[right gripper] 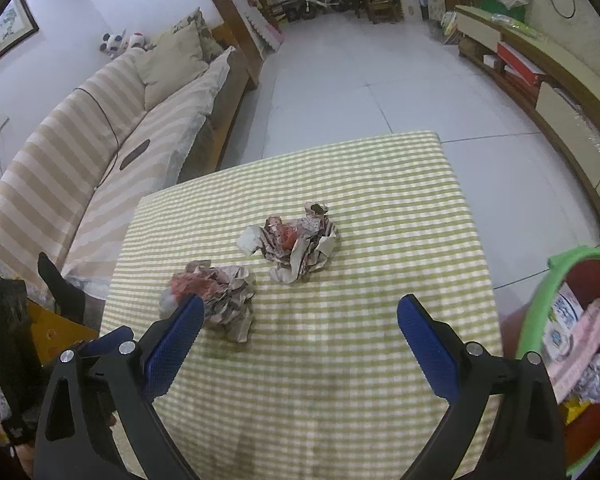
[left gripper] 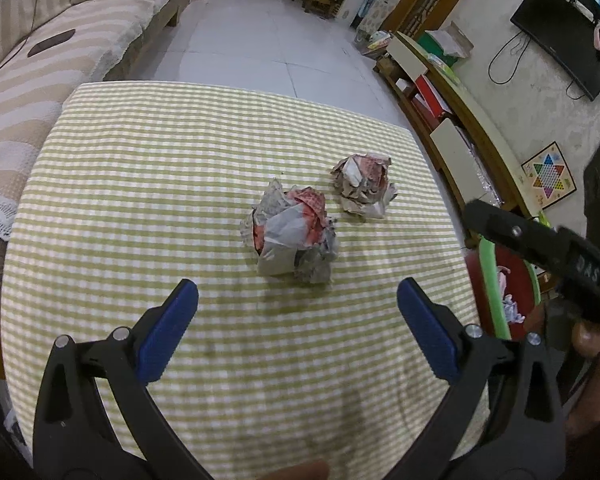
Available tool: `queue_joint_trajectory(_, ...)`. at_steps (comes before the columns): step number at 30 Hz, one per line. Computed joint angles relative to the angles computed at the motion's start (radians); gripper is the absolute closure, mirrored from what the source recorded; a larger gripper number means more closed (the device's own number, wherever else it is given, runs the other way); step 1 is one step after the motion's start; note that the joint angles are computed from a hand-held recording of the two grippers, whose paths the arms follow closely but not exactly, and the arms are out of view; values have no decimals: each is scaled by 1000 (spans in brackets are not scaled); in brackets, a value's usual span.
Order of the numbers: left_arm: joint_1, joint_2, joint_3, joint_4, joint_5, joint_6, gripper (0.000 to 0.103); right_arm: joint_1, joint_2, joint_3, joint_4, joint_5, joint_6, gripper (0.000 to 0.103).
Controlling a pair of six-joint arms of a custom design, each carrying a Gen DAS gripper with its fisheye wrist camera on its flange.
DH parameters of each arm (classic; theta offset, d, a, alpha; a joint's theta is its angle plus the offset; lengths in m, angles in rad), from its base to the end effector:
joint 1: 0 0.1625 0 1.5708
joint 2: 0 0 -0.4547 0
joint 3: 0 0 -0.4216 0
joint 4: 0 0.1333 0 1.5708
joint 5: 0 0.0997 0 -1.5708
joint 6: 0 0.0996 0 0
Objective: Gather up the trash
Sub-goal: 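Grasp the white-red paper wad with the left tool while the right tool grasps the other wad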
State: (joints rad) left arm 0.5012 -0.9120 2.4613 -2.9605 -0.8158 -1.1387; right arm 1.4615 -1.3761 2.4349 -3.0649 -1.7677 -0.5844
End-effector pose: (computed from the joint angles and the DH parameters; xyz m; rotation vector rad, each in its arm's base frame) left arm -0.2314 -0.3566 0.0131 -0.0073 2.5486 -0.8104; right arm 0.0667 -0.4360 0.1945 0.5933 -2.7075 0.4833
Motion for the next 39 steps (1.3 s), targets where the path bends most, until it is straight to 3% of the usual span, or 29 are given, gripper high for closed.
queue_joint_trajectory(11,89,131,-9,-246,33,146,5,-12,178,-92,-27,13,-20,9)
queue_joint_trajectory(24,95,249,-79,-268,152,287,6,-35,294,-154,-72,37,-74,8)
queue_joint_trajectory(27,98,273,-99,-283,158,310,14,-37,304,-153,-91,62,-103,14)
queue_joint_trajectory(31,108,273,-101,-289,156,317,33,-32,312,-154,-87,75,-133,33)
queue_joint_trajectory(39,127,259,-95,-312,141,319,54,-36,307,-148,-98,91,-123,56)
